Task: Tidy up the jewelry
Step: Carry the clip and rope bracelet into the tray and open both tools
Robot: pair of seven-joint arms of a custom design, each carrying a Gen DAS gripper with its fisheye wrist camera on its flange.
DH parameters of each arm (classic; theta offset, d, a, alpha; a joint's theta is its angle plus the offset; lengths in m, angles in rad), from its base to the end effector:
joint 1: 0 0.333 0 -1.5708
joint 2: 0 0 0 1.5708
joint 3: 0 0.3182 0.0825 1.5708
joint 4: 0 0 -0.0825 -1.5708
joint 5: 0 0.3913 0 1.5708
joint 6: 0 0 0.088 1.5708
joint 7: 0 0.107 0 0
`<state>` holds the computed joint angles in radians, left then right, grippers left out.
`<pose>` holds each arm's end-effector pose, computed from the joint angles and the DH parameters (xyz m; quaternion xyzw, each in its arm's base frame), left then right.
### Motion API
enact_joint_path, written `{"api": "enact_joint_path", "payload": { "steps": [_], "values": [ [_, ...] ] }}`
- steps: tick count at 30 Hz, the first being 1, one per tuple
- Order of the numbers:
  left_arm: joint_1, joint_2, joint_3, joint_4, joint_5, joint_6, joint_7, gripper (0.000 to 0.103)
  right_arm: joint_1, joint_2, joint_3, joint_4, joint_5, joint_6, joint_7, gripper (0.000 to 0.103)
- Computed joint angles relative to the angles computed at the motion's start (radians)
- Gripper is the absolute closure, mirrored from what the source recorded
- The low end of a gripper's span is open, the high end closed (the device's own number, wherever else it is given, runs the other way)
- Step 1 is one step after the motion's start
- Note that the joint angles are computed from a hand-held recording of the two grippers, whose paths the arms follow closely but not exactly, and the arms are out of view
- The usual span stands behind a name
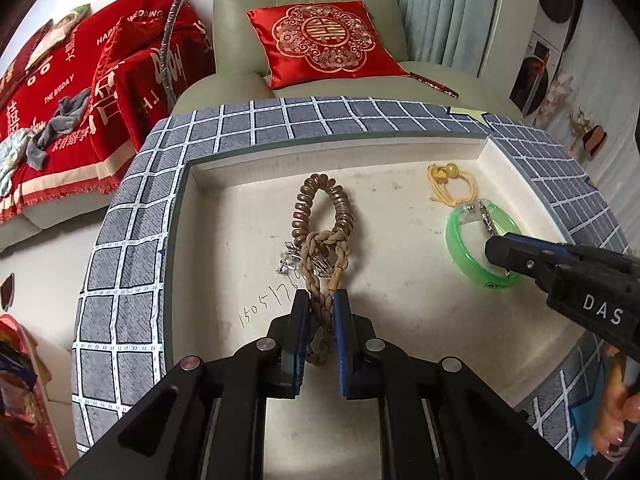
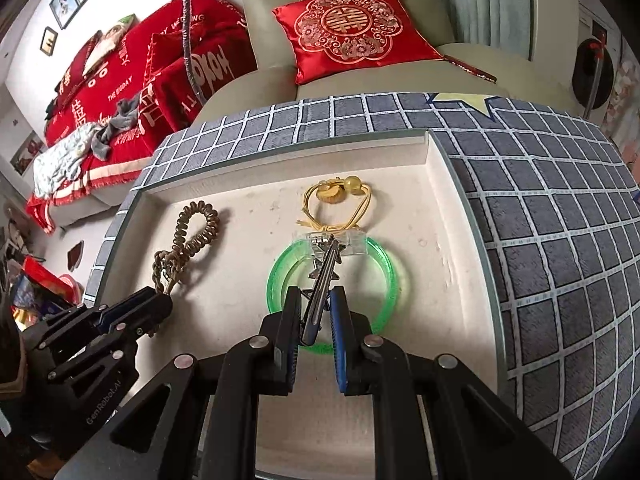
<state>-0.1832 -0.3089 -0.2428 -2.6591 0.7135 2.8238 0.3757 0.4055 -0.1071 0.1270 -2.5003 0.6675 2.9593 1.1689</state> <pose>0.3855 -0.2091 0.3748 -0.7172 0.6301 -0.2091 0.2118 0.4482 0.2161 0.3748 -0.7715 0.5609 -0.0694 0.2923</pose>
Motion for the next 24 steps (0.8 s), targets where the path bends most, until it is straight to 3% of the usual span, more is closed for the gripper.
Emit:
{"api": "enact_joint_path", "payload": {
  "steps": [5,9,13,17,24],
  "values": [
    [-0.001,0.001,-0.003,0.001,0.000,-0.014,-0.002,0.076,-0.005,0.005,-0.001,0.009,-0.019,-0.032,0.009,0.086],
    [-0.004,-0.001,-0.002,-0.001,-0.003,-0.014,-0.001,0.076,0.002,0.005,-0.008,0.009,0.019,-0.031,-0.019,0.056],
    [-0.005,-0.003,-0.002,0.000,-0.003,-0.016,-0.001,0.076,0.023,-0.024,-0.024,0.006,0.141,-0.033,-0.107,0.055],
    [-0.003,-0.006,-0.012,0.002,0.008,-0.025,-0.015,0.076,0.033,-0.064,-0.031,-0.009,0.221,-0.028,-0.148,0.046],
    [-0.008,-0.014,-0.023,0.010,0.030,-0.064,-0.048,0.076,0.031,-0.144,-0.038,-0.055,0.242,-0.039,-0.130,0.046]
  ]
}}
